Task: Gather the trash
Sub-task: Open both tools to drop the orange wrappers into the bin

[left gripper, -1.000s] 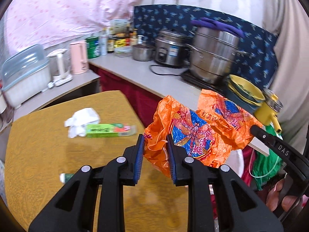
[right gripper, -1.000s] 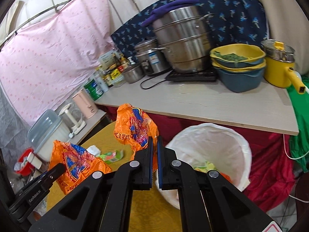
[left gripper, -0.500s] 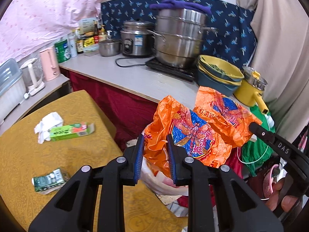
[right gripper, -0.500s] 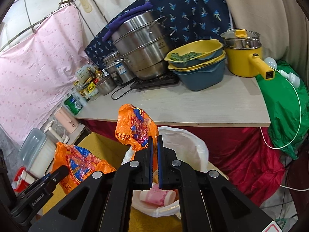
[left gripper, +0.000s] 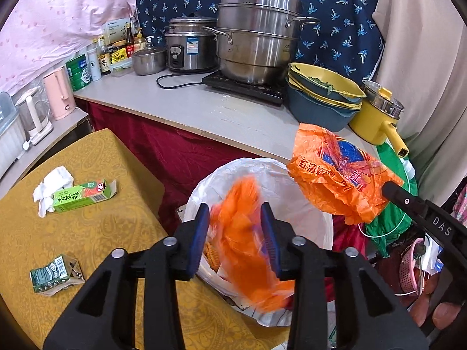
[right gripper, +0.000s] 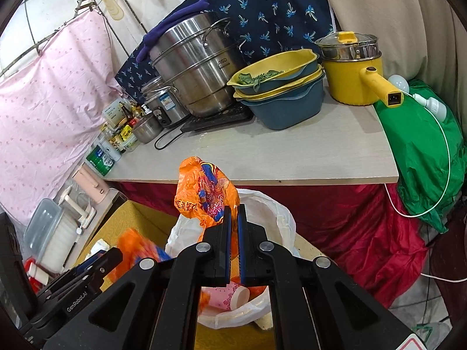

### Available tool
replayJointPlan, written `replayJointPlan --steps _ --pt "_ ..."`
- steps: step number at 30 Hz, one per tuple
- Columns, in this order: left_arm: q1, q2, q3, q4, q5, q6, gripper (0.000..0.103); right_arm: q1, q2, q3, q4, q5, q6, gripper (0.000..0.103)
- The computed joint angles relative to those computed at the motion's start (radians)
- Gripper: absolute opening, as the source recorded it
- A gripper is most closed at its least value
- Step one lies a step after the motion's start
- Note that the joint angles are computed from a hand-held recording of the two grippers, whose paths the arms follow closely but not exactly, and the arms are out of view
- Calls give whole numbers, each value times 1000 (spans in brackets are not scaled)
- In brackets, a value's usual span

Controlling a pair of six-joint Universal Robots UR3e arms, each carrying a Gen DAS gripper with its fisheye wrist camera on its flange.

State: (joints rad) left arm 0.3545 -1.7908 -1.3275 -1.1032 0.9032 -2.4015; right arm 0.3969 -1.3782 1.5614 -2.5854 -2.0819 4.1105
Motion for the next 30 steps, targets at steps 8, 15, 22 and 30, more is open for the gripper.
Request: replayJointPlan --steps 8,15,22,30 --pt "21 1 -4 30 -32 -19 62 -4 53 -47 -2 29 -14 5" --pt "45 -27 36 27 -43 -40 68 -4 121 -113 3 62 -35 8" --pt "19 -102 -11 149 40 -52 68 -14 258 -224 50 114 -84 33" --pt "75 -80 -133 162 56 9 67 31 285 -178 -2 143 -76 34"
